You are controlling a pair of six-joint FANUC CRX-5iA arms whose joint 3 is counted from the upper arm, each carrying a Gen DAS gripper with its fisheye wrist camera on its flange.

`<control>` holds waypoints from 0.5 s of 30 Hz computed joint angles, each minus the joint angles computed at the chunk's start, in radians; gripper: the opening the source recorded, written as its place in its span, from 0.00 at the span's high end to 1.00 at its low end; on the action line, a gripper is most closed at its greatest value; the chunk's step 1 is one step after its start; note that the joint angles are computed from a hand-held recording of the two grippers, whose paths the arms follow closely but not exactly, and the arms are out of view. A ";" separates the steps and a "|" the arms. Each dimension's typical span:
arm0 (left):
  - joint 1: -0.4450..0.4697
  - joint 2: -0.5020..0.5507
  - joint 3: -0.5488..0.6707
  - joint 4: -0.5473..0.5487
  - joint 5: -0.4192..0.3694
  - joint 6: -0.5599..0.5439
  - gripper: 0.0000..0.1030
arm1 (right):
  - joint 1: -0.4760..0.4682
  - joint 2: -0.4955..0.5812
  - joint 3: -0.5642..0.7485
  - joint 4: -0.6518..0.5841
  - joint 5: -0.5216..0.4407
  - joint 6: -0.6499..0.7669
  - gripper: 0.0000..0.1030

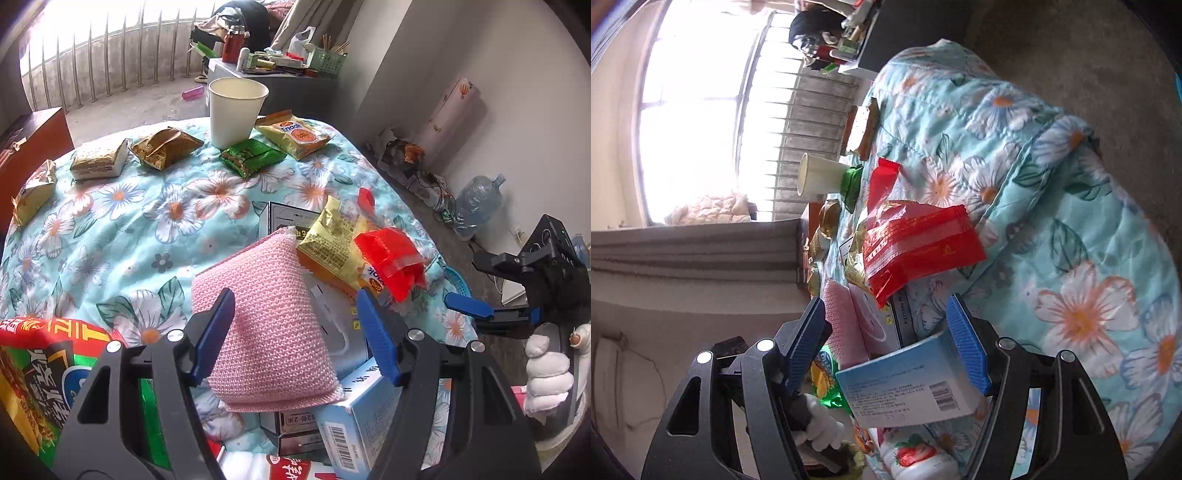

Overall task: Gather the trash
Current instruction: 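Grasp the pink knit pad with the left tool while the right tool grasps the red wrapper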

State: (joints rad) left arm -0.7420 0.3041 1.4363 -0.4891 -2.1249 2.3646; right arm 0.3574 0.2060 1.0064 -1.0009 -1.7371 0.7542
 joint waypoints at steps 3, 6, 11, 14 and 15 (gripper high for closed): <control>0.016 -0.003 -0.022 0.010 -0.006 -0.007 0.37 | 0.013 0.012 -0.025 -0.016 0.024 -0.043 0.36; 0.027 -0.004 -0.029 0.015 -0.009 -0.019 0.38 | 0.027 0.017 -0.045 -0.006 0.051 -0.068 0.36; 0.060 -0.058 -0.129 0.067 0.039 0.022 0.39 | 0.024 0.000 -0.101 -0.009 0.096 -0.100 0.36; 0.065 -0.085 -0.174 0.076 0.057 0.043 0.46 | 0.017 -0.015 -0.129 -0.009 0.114 -0.100 0.41; 0.066 -0.095 -0.187 0.079 0.063 0.049 0.47 | 0.014 -0.020 -0.140 -0.010 0.120 -0.099 0.42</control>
